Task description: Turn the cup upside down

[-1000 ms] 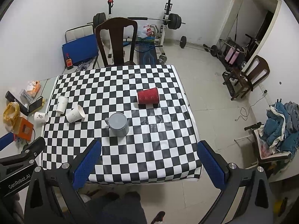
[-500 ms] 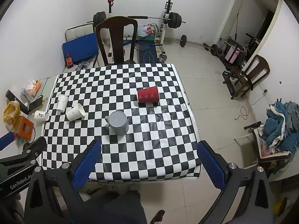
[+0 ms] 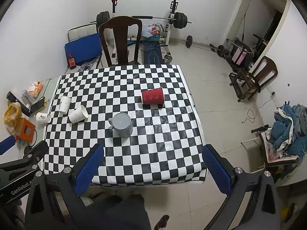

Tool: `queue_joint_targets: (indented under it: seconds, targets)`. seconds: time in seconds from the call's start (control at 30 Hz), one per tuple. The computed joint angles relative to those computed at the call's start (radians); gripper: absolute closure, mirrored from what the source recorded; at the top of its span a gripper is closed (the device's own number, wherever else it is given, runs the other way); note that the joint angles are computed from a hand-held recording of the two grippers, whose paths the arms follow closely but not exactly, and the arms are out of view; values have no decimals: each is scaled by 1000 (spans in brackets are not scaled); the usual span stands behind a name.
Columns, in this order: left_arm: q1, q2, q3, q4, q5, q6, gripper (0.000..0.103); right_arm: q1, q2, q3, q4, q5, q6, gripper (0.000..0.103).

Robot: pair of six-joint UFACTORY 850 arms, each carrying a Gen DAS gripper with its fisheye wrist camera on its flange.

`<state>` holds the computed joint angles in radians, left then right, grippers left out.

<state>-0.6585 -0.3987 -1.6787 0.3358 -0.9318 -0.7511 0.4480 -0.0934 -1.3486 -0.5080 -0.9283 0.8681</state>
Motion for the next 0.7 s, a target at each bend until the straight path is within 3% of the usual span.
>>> queue_joint_targets:
  seconds: [0.7]
  targets:
    - [5,7,9,-3,5,12,0,1,-4,-3,6,-1,-7,0]
